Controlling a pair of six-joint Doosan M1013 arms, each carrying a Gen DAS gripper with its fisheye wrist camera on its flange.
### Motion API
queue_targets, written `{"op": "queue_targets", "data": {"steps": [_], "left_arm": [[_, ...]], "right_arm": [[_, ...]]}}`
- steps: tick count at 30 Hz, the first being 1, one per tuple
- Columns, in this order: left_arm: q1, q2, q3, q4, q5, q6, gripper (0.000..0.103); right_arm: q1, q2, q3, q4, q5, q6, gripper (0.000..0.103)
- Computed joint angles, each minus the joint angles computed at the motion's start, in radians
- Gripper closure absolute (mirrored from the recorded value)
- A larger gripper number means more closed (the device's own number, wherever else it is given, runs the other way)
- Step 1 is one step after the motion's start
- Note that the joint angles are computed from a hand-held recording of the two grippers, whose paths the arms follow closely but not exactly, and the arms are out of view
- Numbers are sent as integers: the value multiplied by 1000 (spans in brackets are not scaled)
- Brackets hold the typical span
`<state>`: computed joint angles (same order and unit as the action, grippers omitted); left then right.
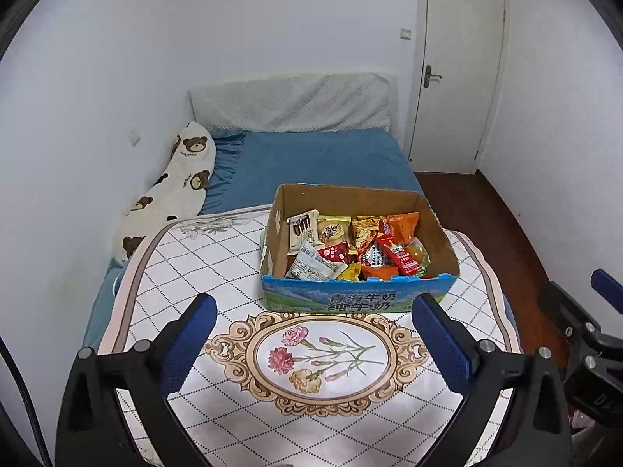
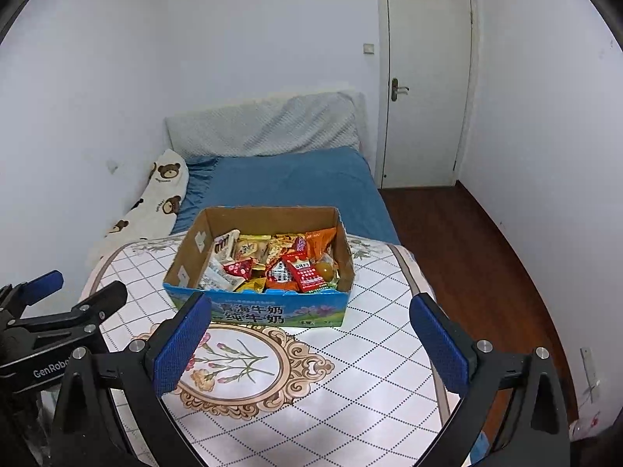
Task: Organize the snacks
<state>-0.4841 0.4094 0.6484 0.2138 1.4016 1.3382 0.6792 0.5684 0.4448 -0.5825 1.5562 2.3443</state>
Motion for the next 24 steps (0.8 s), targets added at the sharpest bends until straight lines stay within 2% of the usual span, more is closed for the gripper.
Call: {"op": "queue_targets", "data": {"steps": [10, 24], "left_arm": [[-1, 82, -90, 40, 33, 13, 0], [2, 122, -129, 34, 55, 25, 0]], "right_arm": [[-50, 49, -35, 47, 12, -7, 0], [-73, 88, -73, 69, 52, -36, 0]]}}
